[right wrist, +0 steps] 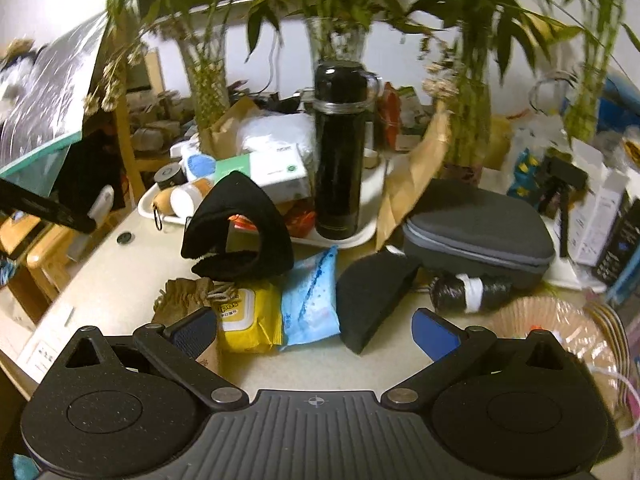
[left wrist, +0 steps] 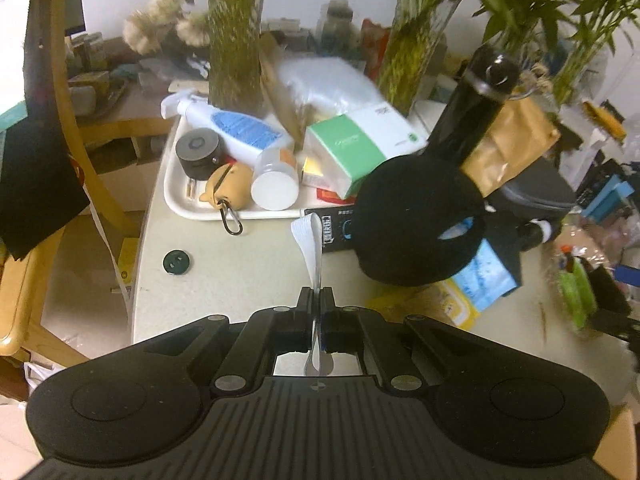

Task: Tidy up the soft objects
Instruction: 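Lift the white strap with the left tool while the right tool grasps the blue wipe pack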

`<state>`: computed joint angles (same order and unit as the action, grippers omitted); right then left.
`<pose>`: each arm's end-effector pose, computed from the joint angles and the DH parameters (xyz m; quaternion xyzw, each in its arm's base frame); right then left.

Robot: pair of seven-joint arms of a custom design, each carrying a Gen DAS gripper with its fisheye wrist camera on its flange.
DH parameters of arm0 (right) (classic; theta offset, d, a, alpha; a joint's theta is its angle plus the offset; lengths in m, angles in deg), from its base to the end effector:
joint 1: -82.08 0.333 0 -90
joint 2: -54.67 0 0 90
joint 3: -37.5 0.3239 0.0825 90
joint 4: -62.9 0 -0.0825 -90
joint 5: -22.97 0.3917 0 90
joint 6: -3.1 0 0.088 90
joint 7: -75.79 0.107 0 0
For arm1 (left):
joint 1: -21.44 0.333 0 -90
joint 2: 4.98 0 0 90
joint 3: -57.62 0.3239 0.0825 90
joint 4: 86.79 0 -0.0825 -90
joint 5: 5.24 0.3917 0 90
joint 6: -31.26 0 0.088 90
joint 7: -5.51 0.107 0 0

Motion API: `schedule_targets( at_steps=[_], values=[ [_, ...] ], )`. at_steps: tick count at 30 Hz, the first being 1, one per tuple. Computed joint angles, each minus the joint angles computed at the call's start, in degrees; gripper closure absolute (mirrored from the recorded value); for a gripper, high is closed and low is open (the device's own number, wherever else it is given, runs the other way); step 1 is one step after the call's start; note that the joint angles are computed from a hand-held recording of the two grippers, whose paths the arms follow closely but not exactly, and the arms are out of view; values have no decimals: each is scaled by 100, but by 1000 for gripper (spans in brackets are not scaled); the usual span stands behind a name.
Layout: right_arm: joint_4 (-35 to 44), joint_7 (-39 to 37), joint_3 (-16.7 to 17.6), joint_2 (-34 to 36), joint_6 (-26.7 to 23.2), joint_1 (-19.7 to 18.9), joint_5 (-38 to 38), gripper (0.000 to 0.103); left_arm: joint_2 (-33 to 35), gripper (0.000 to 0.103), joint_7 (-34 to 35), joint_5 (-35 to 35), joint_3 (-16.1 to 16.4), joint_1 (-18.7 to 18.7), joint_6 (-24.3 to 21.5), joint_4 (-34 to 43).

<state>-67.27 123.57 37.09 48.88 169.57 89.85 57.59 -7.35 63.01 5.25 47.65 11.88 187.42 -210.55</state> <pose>0.5501 0.0363 0.4812 -0.7514 0.5378 -0.2255 0.3086 0.5435 -0.2011 0.4878 -0.7000 0.6463 -0.2601 0.1568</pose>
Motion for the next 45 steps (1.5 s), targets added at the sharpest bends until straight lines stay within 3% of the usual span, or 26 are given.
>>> schedule_targets(
  at_steps=[6, 9, 14, 19, 29, 34, 38, 42, 45],
  values=[
    [254, -594, 16, 345, -112, 77, 73, 2, -449, 99, -19, -52, 22, -102, 222, -398],
    [373, -839, 37, 488, -198, 89, 141, 9, -591, 99, -95, -22, 57, -159, 314, -525],
    [560, -1319, 69, 703, -387, 81, 348, 12, -743, 99, -149, -8, 113, -272, 406, -659],
    [743, -1012, 38, 1052, -267, 81, -183, 19, -788, 99, -156, 28, 132, -351, 487, -704],
    [1338, -732, 21, 1787, -376, -36, -331, 46, -723, 99, -3, -60, 158, -441, 535, -657],
    [1650, -475, 22, 2106, -571, -103, -337, 54, -703, 99, 54, -101, 159, -441, 509, -642],
    [1685, -465, 64, 2187, -422, -95, -327, 58, -676, 99, 50, -82, 143, -422, 465, -614],
    [1666, -206, -25, 2200, -298, 22, -596, 82, -646, 99, 55, -77, 124, -413, 410, -576],
    [1696, -331, 84, 2138, -397, -69, -457, 90, -627, 99, 51, -55, 108, -403, 384, -554]
  ],
)
